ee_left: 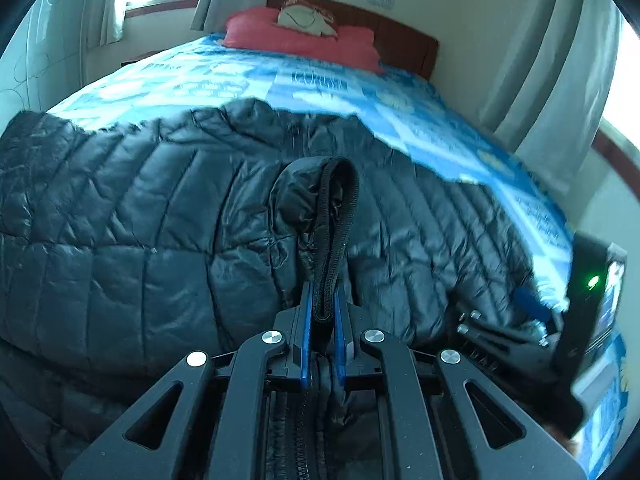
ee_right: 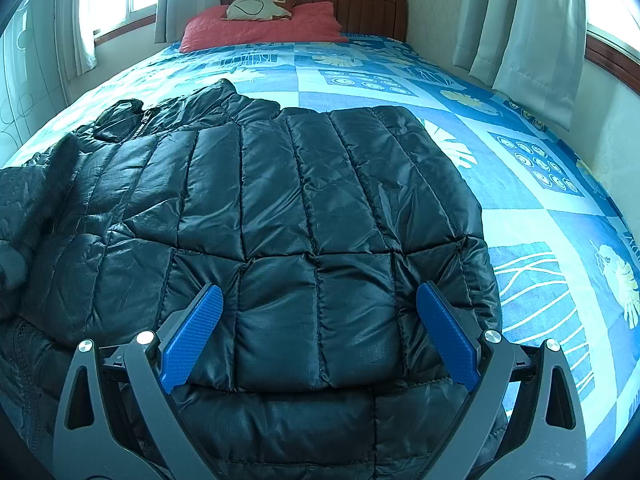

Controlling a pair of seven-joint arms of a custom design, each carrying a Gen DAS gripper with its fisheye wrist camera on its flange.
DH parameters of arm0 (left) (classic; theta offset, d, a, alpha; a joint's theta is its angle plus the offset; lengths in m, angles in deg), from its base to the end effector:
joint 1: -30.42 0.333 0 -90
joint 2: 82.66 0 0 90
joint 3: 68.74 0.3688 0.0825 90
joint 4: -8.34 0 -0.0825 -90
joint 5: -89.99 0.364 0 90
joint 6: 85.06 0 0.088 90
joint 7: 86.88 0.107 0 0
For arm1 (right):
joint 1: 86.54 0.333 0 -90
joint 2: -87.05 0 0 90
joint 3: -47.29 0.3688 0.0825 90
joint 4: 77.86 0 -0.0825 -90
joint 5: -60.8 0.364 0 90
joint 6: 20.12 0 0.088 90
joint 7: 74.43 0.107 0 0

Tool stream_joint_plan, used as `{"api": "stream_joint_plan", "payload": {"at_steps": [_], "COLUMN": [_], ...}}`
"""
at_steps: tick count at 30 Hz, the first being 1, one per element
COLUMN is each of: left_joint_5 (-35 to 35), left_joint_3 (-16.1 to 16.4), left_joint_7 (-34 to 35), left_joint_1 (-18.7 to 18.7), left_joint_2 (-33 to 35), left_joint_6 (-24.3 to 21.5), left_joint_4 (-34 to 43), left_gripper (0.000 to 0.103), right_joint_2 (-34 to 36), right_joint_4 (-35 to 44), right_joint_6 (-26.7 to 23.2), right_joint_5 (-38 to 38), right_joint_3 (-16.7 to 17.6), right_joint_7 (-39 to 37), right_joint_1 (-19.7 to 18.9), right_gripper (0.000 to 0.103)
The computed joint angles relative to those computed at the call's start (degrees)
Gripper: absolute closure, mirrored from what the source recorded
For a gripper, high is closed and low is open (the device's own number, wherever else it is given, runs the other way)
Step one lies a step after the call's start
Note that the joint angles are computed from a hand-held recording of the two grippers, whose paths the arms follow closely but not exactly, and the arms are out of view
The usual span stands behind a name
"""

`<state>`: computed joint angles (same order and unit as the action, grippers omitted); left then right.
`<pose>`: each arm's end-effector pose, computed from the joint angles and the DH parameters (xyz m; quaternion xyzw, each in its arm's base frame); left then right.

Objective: Fold large clothes

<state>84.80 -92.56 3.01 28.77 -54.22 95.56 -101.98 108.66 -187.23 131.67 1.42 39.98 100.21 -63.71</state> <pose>0.6392 -0.2465 0.3996 -0.5747 0.7233 -0.3653 0.1148 0.6203 0.2052 0.3910 -0.5405 0.7596 -0.3143 0.1790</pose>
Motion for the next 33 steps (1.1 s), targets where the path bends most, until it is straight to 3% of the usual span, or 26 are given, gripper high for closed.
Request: {"api": "stream_joint_plan", "payload": {"at_steps": [4,6,7,9,11,13,15,17,18,20,21,23,28,30,33], "left_joint_5": [0.7,1.0,0.9,0.2,-0.4,-1.2,-2.1,-2.7,-3.7,-4.2,-4.0,-3.2,-2.4,-1.5,-0.1], "left_joint_3": [2.6,2.6,1.0,-2.7,-3.8,-6.0,-11.2,-14.4,-17.6,-21.7,-22.5,-20.0,-5.2,-5.2,-1.0], "left_joint_7": [-1.0,-0.9,-0.1,2.0,2.7,3.8,6.0,6.9,8.1,8.7,8.1,6.7,3.4,1.7,-0.2], "left_joint_1": [-2.5,-2.5,-1.4,1.8,2.6,4.9,10.5,15.0,19.2,25.7,28.1,28.9,21.5,23.2,21.4], "left_joint_2": [0.1,-0.2,-0.1,-0.6,-1.8,-3.6,-5.5,-7.4,-8.4,-9.7,-10.5,-12.0,-14.3,-14.2,-13.8], "left_joint_6": [-0.4,-0.8,-1.3,-1.3,-0.8,0.4,1.6,2.3,3.0,4.6,6.1,8.2,8.6,8.6,8.9], "left_joint_4": [-0.1,-0.1,0.1,-0.8,-2.1,-4.2,-7.1,-9.5,-11.3,-13.9,-15.4,-17.2,-17.9,-17.9,-17.6], "left_gripper": [0.093,0.091,0.086,0.076,0.048,0.035,0.034,0.034,0.034,0.034,0.034,0.034,0.034,0.034,0.034], "right_joint_2": [-0.1,-0.1,-0.2,-0.2,-0.1,0.0,0.1,-0.1,-0.4,-1.5,-2.4,-2.7,2.2,5.4,9.8], "right_joint_4": [-0.1,-0.2,-0.2,-0.2,0.0,0.1,0.3,0.7,1.2,1.3,1.1,1.4,8.1,12.0,17.0], "right_joint_6": [0.1,0.1,0.0,-0.1,0.0,0.0,-0.3,-1.4,-2.8,-4.4,-2.9,1.1,7.4,7.5,4.8], "right_joint_5": [0.0,0.1,0.1,0.2,0.6,1.2,1.8,3.0,3.1,0.9,-0.4,0.0,10.1,15.3,24.1], "right_joint_3": [-0.1,0.0,0.0,0.0,0.1,0.1,0.2,0.5,0.5,0.2,0.3,1.5,5.0,6.7,10.1], "right_joint_7": [-0.2,-0.2,-0.1,-0.4,-1.0,-1.4,-2.0,-3.1,-3.3,-0.6,2.1,3.5,-7.2,-12.5,-20.8], "right_joint_1": [-0.1,-0.1,0.0,-0.1,-0.4,-0.4,-0.3,-0.2,0.4,1.9,2.1,1.2,0.0,-0.6,-2.2], "right_gripper": [0.006,0.006,0.006,0.006,0.006,0.006,0.006,0.006,0.006,0.006,0.006,0.006,0.008,0.012,0.032]}}
